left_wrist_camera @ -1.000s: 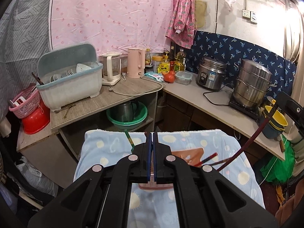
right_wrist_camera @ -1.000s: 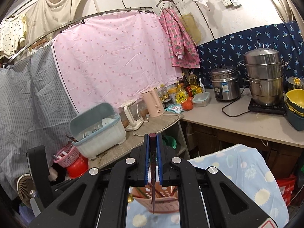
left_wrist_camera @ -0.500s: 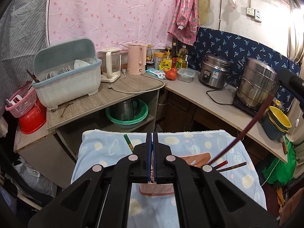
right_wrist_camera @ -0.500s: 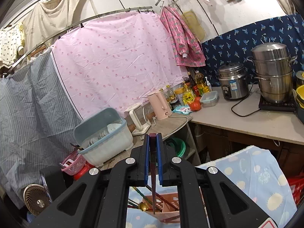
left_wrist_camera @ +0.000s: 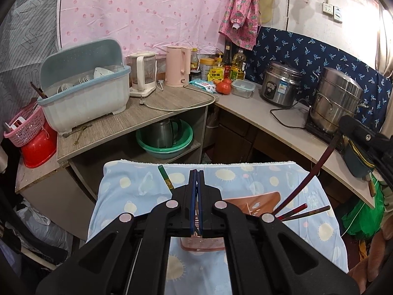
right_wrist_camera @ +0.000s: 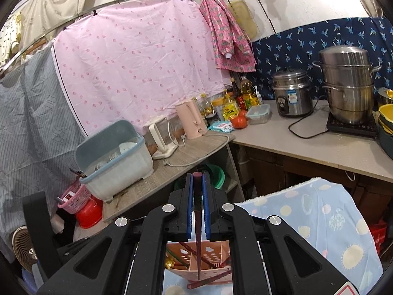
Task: Organize utensils
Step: 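Push the spoon and chopstick deeper into the pink holder with both grippers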
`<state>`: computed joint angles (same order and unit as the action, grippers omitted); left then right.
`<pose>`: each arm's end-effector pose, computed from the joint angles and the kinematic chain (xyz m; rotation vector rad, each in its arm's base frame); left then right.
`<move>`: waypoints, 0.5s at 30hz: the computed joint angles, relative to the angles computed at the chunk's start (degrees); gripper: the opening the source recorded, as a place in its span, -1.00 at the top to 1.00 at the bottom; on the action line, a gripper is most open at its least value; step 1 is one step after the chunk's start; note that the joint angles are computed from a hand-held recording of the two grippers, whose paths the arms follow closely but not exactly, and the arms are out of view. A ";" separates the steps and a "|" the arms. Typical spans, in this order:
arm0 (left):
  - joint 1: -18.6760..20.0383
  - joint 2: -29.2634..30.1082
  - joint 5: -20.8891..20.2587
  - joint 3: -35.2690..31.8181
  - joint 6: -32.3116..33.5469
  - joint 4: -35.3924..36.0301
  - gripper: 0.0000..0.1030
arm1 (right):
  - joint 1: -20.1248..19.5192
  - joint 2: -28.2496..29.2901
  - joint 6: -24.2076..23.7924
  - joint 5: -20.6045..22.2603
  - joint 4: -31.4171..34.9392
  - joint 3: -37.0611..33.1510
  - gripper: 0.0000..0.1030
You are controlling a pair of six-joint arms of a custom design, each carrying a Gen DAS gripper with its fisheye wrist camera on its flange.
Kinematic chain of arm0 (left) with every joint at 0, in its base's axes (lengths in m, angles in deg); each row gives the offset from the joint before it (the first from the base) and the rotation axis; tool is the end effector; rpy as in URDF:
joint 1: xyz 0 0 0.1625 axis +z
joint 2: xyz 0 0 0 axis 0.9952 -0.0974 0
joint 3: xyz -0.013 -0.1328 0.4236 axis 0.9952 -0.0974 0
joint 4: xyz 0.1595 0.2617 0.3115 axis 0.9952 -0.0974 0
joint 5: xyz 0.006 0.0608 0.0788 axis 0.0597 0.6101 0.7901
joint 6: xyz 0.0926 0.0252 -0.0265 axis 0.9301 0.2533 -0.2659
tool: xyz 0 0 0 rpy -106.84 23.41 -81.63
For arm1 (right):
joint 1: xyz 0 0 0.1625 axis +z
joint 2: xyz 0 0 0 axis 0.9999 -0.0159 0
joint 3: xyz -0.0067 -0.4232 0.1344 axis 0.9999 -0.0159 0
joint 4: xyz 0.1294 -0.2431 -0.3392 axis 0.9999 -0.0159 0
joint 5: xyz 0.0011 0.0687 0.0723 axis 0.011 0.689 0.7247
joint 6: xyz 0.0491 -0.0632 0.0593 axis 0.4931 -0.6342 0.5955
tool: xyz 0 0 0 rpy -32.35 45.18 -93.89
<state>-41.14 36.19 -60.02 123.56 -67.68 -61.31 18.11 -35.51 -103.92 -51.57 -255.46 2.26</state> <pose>-0.4631 -0.7320 0.2288 0.4497 2.2513 -1.0841 0.3240 -0.7189 0.4113 0.4326 -2.3867 1.4589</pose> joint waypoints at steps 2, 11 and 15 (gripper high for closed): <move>0.29 0.16 -0.13 -0.13 -0.37 0.45 0.99 | -0.31 0.12 0.44 0.01 0.43 -0.04 0.84; 0.64 0.44 -0.49 -0.60 -0.53 0.61 0.99 | 0.98 0.30 -0.95 1.70 -0.48 -2.04 0.84; 0.71 0.68 -0.61 -0.93 -0.44 0.98 0.99 | 1.09 1.34 -2.33 0.34 -1.41 -2.90 0.84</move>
<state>-40.43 36.87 -60.64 122.63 -68.12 -60.33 19.20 -34.16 -106.25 -51.24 -256.86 -0.64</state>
